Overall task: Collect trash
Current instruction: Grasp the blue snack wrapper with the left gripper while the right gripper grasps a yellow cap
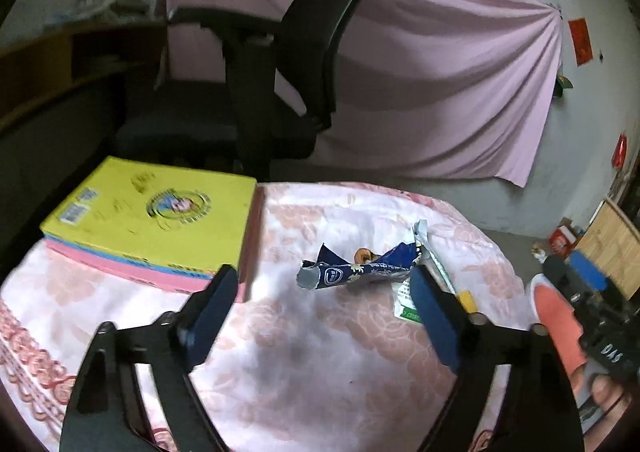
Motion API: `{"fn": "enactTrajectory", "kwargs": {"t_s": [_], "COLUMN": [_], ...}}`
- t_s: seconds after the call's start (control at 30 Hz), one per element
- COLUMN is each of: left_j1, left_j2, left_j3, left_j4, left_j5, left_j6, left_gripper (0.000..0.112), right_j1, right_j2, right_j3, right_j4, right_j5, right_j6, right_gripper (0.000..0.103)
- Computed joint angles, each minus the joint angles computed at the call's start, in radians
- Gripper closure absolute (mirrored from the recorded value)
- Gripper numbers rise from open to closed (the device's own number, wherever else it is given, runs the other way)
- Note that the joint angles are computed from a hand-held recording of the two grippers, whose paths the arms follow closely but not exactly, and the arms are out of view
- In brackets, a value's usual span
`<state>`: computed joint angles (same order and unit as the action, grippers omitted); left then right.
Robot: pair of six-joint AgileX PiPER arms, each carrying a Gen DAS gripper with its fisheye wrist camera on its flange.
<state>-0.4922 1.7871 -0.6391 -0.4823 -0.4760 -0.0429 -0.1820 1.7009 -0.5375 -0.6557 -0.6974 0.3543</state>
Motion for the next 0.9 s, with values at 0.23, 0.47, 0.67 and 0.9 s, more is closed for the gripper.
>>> {"fn": "enactTrajectory", "kwargs": {"t_s": [0.23, 0.47, 0.67, 0.9], "left_j1": [0.107, 0.153, 0.157, 0.149], "left_j2": [0.050, 0.071, 0.070, 0.041], "left_j3": [-0.051, -0.078, -0.080, -0.040], "left_j4": [0.426, 0.677, 0.728, 0.615], "left_j5": [0.054, 0.080, 0.091, 0.092], "left_j6": [-0.409, -0.649, -0.689, -0.599], "left_gripper": [0.051, 0.083, 0.093, 0.078], "right_j1": [0.040, 0.067, 0.070, 0.058], "right_j2": [0.085, 0.130, 0.139, 0.156], "right_j3": [-0.171, -0.246, -0.269, -0.294], "right_j4": [-0.395, -0.683, -0.825, -0.931], "right_j5": [0.234, 0.306, 0.319, 0.298], "right_j6": [0.410, 0.702, 0.826, 0.931], "right_gripper": [0.032, 0.051, 0.058, 0.058]}}
